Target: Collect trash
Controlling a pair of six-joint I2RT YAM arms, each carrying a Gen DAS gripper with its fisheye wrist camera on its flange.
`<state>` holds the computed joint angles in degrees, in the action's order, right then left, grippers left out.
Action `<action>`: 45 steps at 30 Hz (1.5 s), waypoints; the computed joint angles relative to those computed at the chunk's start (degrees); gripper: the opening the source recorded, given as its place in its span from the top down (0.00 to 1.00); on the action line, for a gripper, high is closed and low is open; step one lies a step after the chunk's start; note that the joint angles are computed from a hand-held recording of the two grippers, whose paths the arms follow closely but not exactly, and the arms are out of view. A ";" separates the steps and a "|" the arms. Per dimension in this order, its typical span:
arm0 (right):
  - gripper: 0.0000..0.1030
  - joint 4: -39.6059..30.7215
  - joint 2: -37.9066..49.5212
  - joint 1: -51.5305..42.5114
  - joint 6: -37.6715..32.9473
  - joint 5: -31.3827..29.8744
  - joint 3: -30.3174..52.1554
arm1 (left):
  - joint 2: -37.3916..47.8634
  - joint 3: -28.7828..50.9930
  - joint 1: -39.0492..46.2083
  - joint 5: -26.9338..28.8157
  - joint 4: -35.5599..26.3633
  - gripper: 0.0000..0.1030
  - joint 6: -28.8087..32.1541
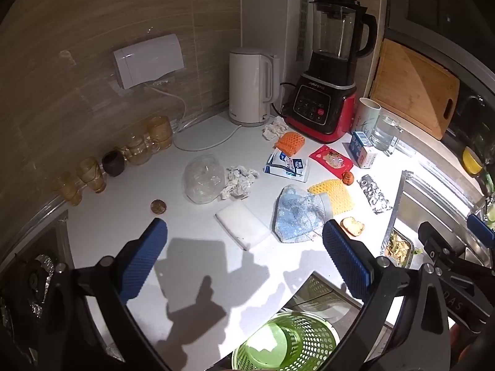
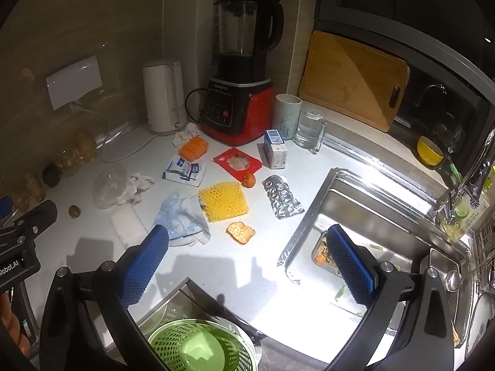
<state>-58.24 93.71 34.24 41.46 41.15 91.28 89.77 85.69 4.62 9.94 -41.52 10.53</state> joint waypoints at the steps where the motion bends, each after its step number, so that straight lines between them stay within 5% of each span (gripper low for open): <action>1: 0.02 -0.03 0.10 0.01 -0.04 -0.01 0.13 | 0.00 0.00 0.02 0.02 0.00 0.07 0.02; 45: 0.02 1.42 0.06 -0.52 -0.79 -1.33 -0.39 | 0.06 -0.01 0.74 0.52 -0.20 0.07 0.30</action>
<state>-56.82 93.77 33.72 40.68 39.82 90.89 89.84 85.67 5.36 10.46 -41.73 10.84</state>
